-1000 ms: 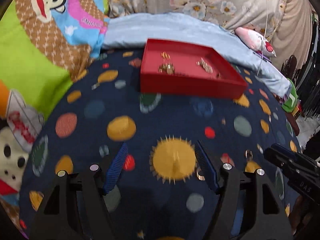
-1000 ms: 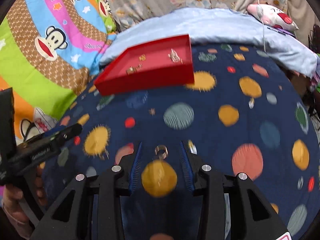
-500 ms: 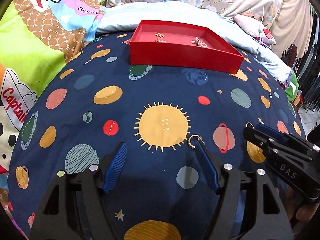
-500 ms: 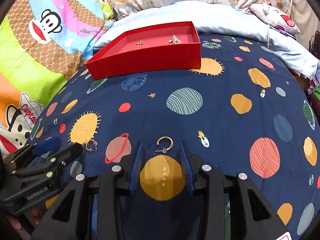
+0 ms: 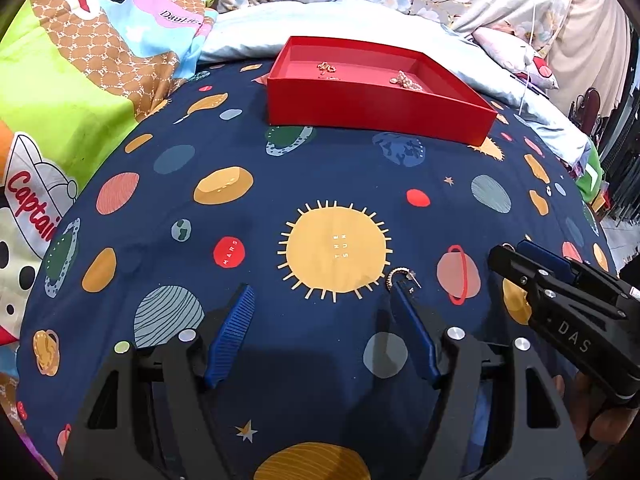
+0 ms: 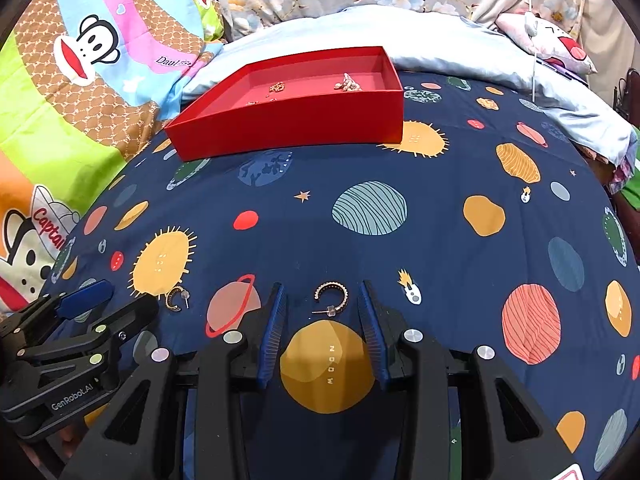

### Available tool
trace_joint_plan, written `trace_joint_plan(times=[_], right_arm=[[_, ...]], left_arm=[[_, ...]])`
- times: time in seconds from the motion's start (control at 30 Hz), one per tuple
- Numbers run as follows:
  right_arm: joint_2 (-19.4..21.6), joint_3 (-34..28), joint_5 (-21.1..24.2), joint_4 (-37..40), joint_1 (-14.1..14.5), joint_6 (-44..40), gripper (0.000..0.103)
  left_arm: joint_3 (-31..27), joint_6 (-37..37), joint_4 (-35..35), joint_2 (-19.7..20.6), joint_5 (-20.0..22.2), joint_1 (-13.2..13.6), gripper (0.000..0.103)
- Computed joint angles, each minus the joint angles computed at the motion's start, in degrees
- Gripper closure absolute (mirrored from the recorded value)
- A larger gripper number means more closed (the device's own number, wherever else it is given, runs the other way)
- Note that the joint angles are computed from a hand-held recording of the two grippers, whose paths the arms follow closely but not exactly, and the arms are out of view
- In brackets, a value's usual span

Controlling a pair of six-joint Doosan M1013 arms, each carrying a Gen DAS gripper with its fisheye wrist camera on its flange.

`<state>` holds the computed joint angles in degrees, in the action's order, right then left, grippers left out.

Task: Organize jewelry
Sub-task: 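Grasp the gold hoop earring with the right tool while the left tool approaches the silver hoop earring, then grasp the silver hoop earring with the left tool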

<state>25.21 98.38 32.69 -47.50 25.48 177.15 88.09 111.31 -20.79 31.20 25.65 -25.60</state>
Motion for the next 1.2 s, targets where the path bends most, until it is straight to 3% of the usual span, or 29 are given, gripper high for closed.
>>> trace_joint_plan(times=[0.4, 0.6, 1.1, 1.2], right_arm=[[0.18, -0.16, 0.52, -0.33, -0.05, 0.50, 0.069], [0.15, -0.11, 1.72, -0.58, -0.11, 2.33, 0.085], [-1.28, 2.21, 0.05, -2.19, 0.07, 5.85, 0.086], [-1.12, 2.02, 0.24, -2.09, 0.08, 5.71, 0.086]], left_arm=[[0.22, -0.17, 1.31, 0.06, -0.56, -0.56, 0.031], [0.25, -0.71, 2.10, 0.06, -0.76, -0.73, 0.031], [0.01, -1.86, 4.32, 0.46, -2.34, -2.17, 0.031], [-0.13, -1.64, 4.15, 0.56, -2.55, -2.51, 0.035]])
